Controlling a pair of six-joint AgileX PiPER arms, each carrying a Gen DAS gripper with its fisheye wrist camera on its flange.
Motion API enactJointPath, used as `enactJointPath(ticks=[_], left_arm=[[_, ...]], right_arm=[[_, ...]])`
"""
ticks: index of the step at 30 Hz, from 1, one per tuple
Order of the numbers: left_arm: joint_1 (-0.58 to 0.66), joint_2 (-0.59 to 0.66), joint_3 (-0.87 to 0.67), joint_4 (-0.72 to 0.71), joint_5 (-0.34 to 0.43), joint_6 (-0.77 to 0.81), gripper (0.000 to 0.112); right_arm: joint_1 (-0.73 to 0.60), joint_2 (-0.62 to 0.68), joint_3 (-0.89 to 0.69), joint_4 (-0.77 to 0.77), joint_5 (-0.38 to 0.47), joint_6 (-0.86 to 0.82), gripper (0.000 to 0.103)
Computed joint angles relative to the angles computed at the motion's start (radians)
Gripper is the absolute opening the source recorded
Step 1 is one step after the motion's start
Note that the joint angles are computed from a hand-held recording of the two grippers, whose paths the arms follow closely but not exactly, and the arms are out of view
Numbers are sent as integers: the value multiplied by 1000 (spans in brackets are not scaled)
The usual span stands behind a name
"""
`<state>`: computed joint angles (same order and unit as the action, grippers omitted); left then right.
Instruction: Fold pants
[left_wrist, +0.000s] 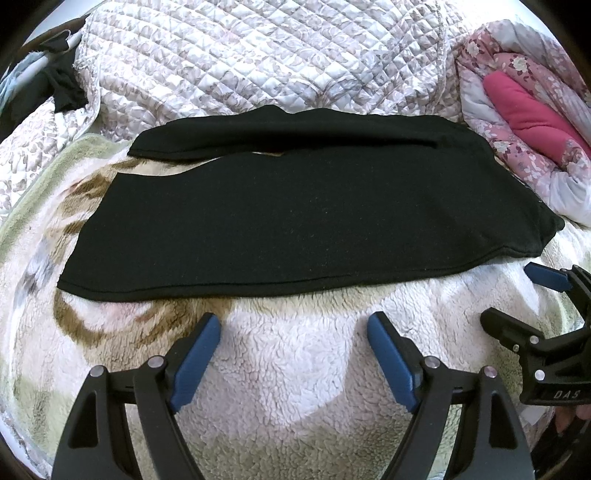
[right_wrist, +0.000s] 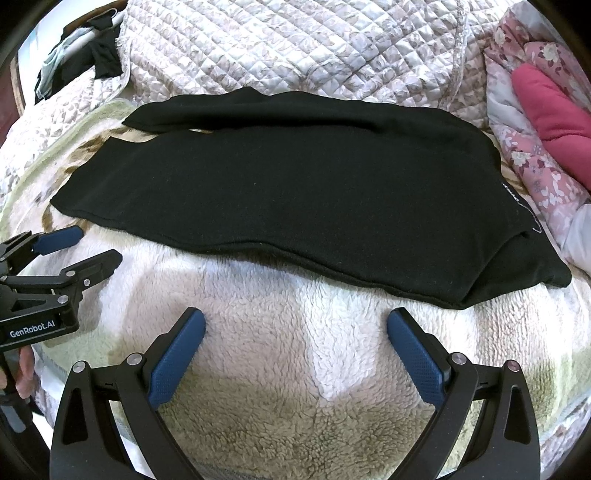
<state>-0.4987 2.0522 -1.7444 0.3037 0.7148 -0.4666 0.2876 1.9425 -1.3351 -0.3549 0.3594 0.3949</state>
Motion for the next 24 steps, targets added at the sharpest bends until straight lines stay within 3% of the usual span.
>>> enactJointPath(ticks=[9,14,24], left_arm=[[2,-8,20,7,-27,0,84],[0,-14,28,14,-34,-8,84],[0,-39,50,24,-39,-41,83]], right_arm=[[-4,-11,-5,28,17,-34,99],[-1,-45,35,-57,-4,48,98],[-31,-78,37,10,-6,24,95]])
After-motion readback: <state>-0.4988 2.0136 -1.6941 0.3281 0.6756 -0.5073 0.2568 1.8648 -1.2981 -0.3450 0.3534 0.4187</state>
